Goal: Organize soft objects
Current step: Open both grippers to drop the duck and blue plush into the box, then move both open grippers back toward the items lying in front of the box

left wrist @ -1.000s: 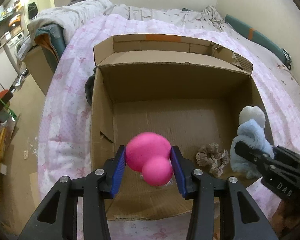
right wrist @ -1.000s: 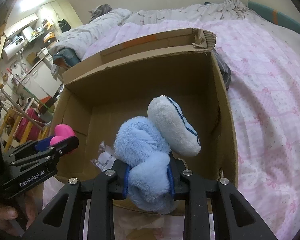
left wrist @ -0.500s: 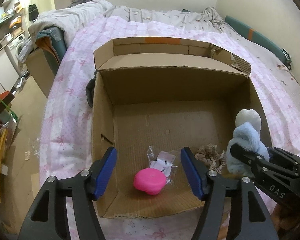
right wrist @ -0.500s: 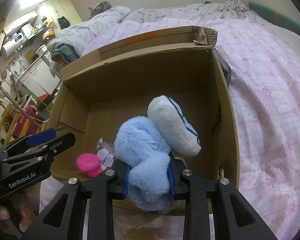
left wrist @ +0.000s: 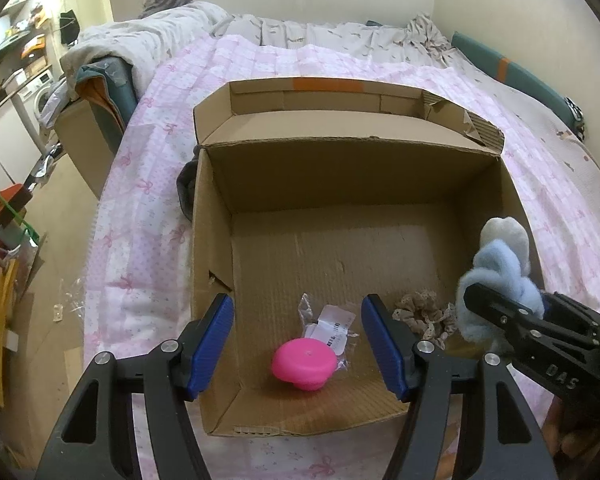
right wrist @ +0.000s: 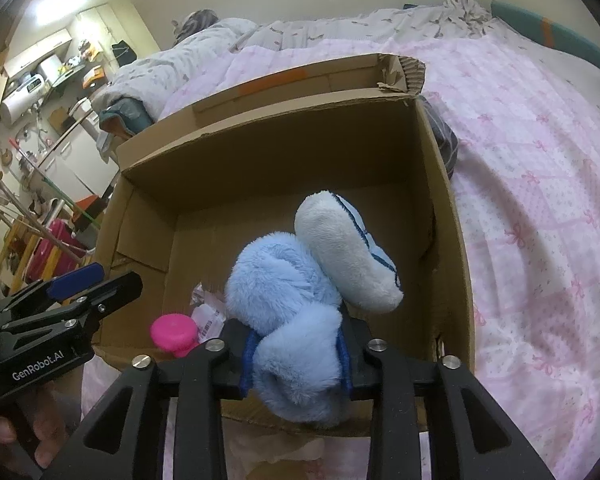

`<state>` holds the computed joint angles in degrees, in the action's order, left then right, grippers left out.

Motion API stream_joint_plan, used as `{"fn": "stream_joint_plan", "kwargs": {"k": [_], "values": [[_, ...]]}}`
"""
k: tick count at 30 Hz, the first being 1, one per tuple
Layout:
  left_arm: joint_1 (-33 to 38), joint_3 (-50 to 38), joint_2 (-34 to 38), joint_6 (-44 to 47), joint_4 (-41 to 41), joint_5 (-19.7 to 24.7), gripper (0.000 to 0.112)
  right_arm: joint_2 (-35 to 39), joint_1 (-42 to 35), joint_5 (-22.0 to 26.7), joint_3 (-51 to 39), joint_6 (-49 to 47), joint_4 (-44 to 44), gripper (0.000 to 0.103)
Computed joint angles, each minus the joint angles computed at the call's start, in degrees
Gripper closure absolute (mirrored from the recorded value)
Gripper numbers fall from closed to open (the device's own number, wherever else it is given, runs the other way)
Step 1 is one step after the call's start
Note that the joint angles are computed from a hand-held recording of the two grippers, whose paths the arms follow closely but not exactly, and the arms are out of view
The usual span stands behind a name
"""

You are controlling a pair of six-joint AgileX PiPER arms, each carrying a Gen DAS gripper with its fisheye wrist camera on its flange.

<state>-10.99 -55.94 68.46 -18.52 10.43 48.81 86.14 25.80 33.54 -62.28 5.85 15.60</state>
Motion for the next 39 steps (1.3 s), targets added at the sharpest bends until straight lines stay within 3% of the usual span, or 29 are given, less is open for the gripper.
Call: {"fn": "stream_joint_plan", "kwargs": {"k": [2, 6, 8, 9, 24, 34, 39], "values": [[0.0, 0.0, 0.0, 0.0, 0.0, 0.0, 0.049, -0.5, -0.3, -0.5, 0.4, 0.4, 0.2, 0.041], [0.2, 0.0, -0.1, 0.7, -0.5, 0.0, 0.049, -1.5, -1.0, -1.9, 1.2, 0.4, 1.5, 0.021], [-0.1, 0.0, -0.3, 0.4, 0.0, 0.0, 0.049, -2.3, -0.7, -3.2, 1.7, 2.0, -0.1, 0.003], [0.1, 0.0, -0.3, 0.5, 0.0, 0.0, 0.049, -2.8, -0.4, -3.8, 1.9, 3.4, -1.7, 0.0], [0.9, 0.7, -2.7, -2.9, 1.0, -0.6, 0.049, -6.4, -1.1, -9.0, 4.8, 2.2, -0.3, 0.0], [1.8, 0.6, -6.6, -2.8, -1.1, 1.2, 0.048, -10.2, 1.5, -10.8, 6.8, 9.6, -9.8, 0.0], [-3.4, 1.4, -10.8, -10.6, 7.9, 4.2, 0.048, -12.9, 1.5, -7.8, 6.7, 7.1, -7.5, 0.0]]}}
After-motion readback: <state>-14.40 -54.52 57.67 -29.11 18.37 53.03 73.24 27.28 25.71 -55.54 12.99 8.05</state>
